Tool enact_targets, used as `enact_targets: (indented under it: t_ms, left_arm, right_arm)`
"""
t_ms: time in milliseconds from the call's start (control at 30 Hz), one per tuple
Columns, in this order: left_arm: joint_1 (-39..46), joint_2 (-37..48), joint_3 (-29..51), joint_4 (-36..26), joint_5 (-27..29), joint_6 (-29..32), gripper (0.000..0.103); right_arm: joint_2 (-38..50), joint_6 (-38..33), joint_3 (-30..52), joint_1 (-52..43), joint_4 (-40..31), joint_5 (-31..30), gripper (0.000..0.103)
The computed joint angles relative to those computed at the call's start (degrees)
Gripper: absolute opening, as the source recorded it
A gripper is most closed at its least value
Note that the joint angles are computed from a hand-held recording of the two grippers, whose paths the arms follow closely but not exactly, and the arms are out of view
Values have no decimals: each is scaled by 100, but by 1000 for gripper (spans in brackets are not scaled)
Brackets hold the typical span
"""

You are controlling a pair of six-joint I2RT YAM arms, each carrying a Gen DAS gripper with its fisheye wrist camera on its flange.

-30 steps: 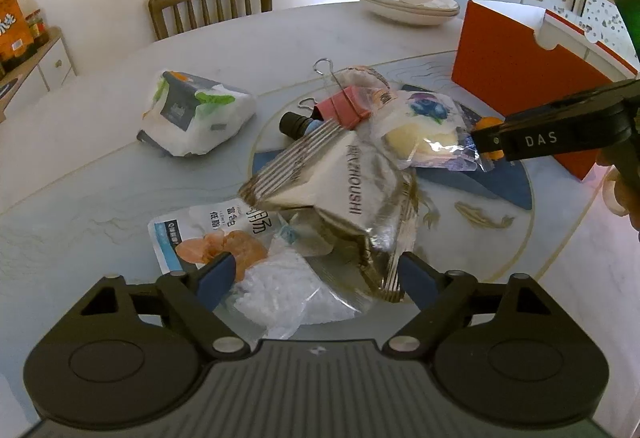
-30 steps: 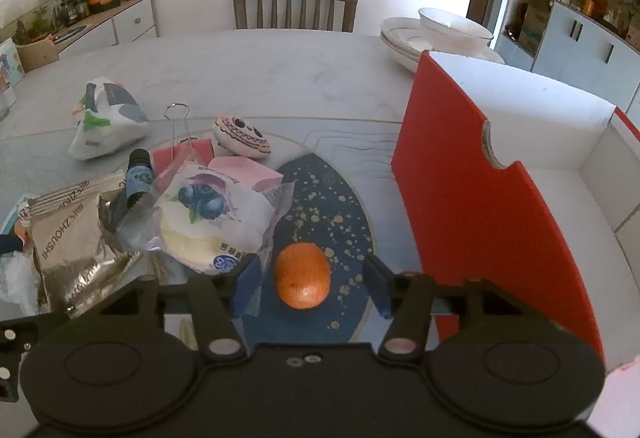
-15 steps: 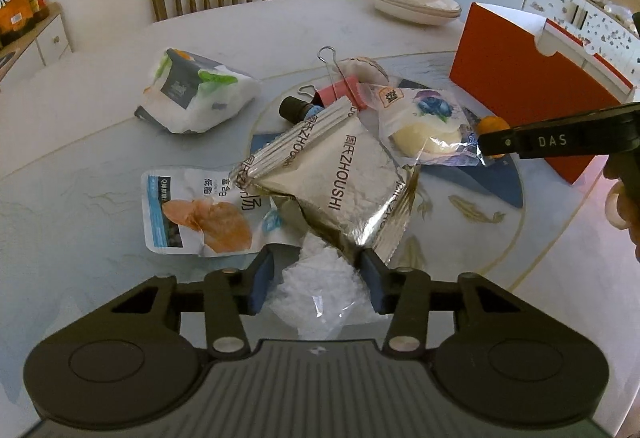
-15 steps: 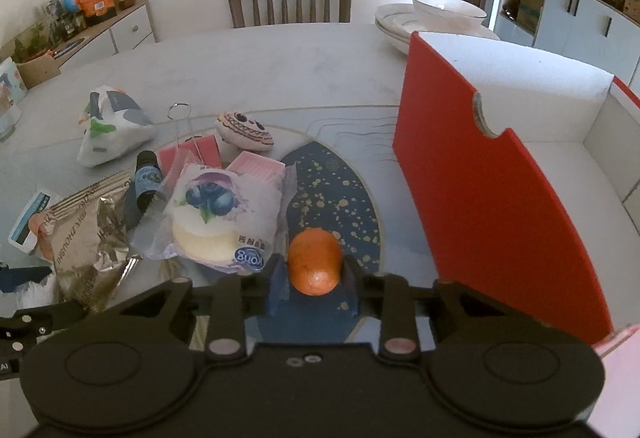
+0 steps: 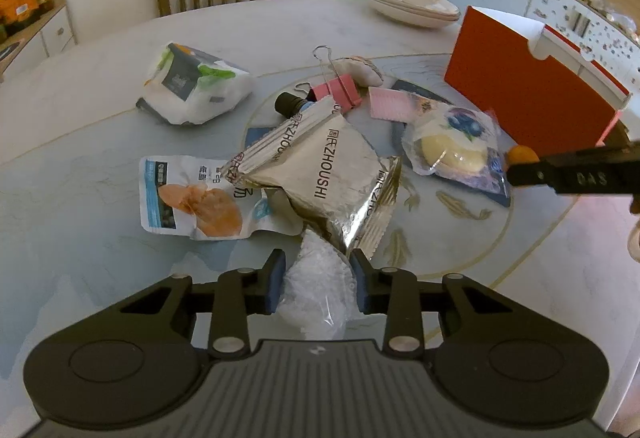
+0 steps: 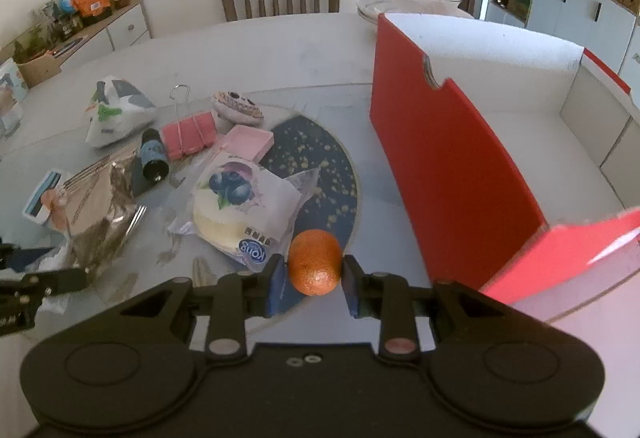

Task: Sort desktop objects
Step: 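Grasp the clear plastic bag with the left tool while the right tool grasps the orange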

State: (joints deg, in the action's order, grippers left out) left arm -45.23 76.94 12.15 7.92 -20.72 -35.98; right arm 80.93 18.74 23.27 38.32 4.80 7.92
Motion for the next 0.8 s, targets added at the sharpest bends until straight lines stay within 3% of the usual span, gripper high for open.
enact_targets:
  t_ms: [233, 500, 567, 800]
  left_arm:
    - [-315, 230, 242, -341, -364, -546, 33]
    - [-634, 454, 475, -686, -667, -900, 33]
    - [-687, 471, 522, -771, -693, -991, 33]
    - [-965, 386, 669, -1080, -759, -1362, 33]
  right_arm:
    - [-480, -412, -222, -427, -145, -495, 34]
    - [127, -696, -126, -553, 499, -707, 35]
    - [264, -742, -110, -532, 591, -723, 31]
    - [-368, -919, -357, -922, 276, -1146, 30]
